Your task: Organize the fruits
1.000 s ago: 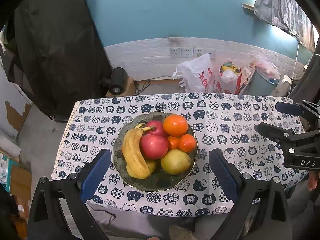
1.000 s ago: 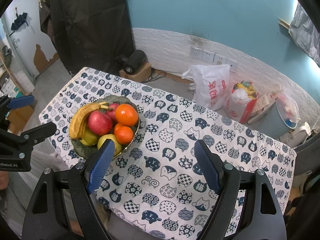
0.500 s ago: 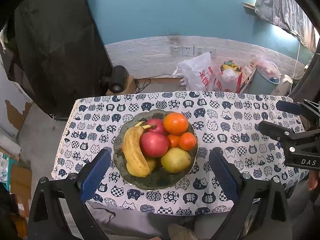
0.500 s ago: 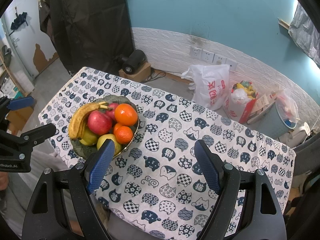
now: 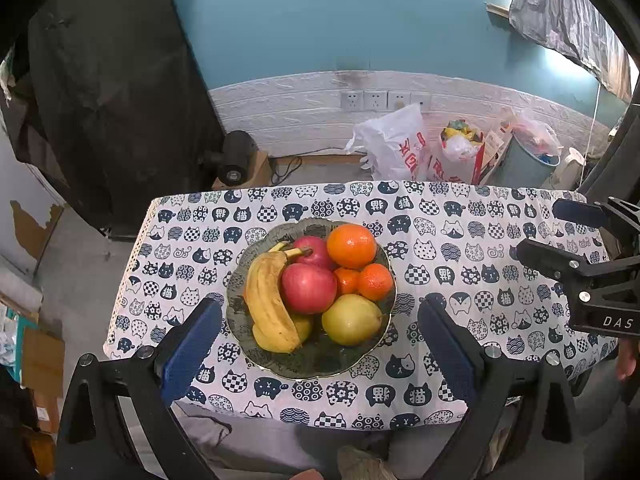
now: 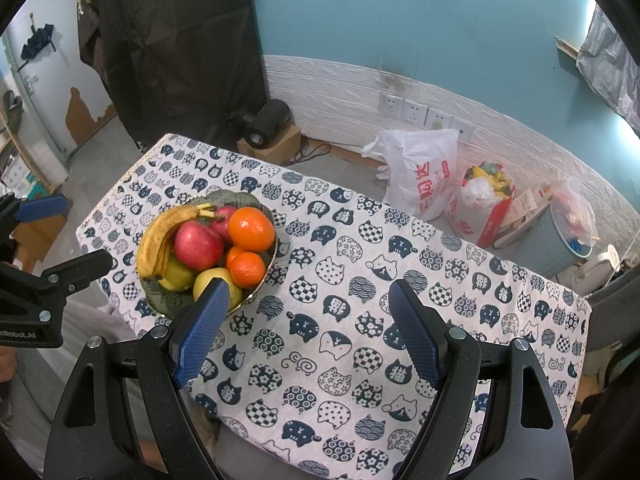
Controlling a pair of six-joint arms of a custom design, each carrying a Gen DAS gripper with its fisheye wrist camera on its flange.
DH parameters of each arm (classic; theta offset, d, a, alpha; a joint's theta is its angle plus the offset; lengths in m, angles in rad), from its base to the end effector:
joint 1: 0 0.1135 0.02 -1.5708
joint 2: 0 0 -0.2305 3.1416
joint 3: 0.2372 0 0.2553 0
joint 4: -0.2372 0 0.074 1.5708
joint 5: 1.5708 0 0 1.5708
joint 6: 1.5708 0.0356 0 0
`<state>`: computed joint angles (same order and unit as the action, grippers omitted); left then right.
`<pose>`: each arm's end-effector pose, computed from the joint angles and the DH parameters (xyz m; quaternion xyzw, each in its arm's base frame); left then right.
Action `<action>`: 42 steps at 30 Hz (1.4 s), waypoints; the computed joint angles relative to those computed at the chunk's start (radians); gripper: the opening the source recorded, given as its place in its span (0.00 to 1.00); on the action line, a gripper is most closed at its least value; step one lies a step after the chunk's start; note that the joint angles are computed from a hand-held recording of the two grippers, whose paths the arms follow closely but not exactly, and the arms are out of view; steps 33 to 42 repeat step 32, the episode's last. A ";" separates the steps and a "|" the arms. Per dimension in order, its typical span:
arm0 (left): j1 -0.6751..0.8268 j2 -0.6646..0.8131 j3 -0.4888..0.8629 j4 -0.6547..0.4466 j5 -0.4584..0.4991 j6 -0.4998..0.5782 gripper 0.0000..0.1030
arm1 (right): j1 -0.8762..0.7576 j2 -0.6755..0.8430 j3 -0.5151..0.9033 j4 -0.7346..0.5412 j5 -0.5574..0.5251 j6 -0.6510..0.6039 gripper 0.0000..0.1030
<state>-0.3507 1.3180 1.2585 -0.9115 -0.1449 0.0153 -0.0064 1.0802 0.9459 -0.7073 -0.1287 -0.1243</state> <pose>0.2603 -0.0897 0.2916 0.1524 0.9408 0.0190 0.3021 0.2382 0.0030 0.2615 -0.0778 0.9294 0.0367 0.3590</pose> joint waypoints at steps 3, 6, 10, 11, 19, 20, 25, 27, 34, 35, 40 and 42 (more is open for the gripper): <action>-0.001 0.000 0.000 0.001 0.000 0.002 0.97 | -0.002 0.001 0.002 -0.002 -0.003 -0.003 0.78; -0.002 0.000 0.000 0.000 -0.001 0.000 0.97 | 0.004 0.002 0.001 0.000 0.003 0.003 0.78; -0.003 -0.001 -0.001 0.000 -0.002 -0.002 0.97 | 0.003 0.001 0.001 0.000 0.003 0.002 0.78; -0.003 -0.001 -0.001 0.000 -0.002 -0.002 0.97 | 0.006 0.002 0.001 0.001 0.004 0.004 0.78; -0.004 0.006 0.005 -0.006 0.009 0.000 0.97 | 0.006 0.002 0.001 0.000 0.004 0.004 0.78; -0.004 0.005 0.005 -0.006 0.010 0.001 0.97 | 0.009 0.001 0.000 0.001 0.007 0.006 0.78; -0.004 -0.001 -0.001 0.000 0.012 0.004 0.97 | 0.003 0.002 0.002 -0.001 0.004 0.000 0.78; -0.002 -0.003 -0.002 0.002 0.014 0.006 0.97 | -0.006 0.003 0.004 -0.004 -0.002 -0.006 0.78; 0.004 0.001 0.004 -0.001 0.021 0.007 0.97 | 0.003 0.002 0.002 -0.001 0.004 0.000 0.78; 0.004 0.001 0.004 -0.001 0.021 0.007 0.97 | 0.003 0.002 0.002 -0.001 0.004 0.000 0.78; 0.004 0.001 0.004 -0.001 0.021 0.007 0.97 | 0.003 0.002 0.002 -0.001 0.004 0.000 0.78; 0.004 0.001 0.004 -0.001 0.021 0.007 0.97 | 0.003 0.002 0.002 -0.001 0.004 0.000 0.78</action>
